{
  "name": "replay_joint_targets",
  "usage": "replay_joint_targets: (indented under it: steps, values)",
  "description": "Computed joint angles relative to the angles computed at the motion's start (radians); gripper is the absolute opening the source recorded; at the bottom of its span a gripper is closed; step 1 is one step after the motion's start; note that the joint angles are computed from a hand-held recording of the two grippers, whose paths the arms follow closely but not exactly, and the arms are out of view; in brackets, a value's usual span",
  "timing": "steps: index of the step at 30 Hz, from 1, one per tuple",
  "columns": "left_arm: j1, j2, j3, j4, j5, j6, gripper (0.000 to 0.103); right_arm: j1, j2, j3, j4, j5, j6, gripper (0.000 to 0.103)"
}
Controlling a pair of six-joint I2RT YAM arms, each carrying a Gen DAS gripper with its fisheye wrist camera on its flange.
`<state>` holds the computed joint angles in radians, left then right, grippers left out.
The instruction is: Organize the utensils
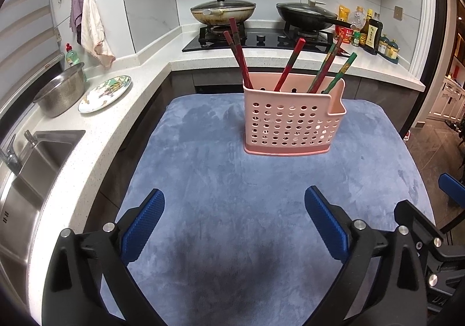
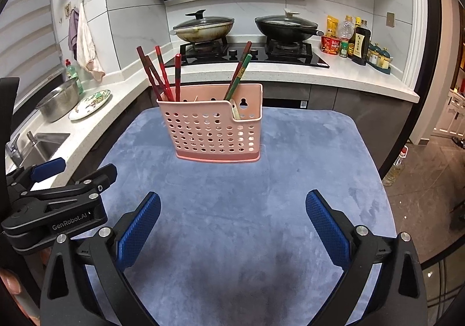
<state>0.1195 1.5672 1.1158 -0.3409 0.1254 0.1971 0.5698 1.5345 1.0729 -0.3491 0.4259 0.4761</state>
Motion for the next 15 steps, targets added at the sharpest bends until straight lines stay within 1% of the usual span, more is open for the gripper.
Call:
replay_joint_targets:
  steps: [15]
  values:
    - [0.006,0.018,-0.012,0.005,-0.022,-0.007,0.095,0.0,0.006,-0.011,0.003,0.011,0.023,0.096]
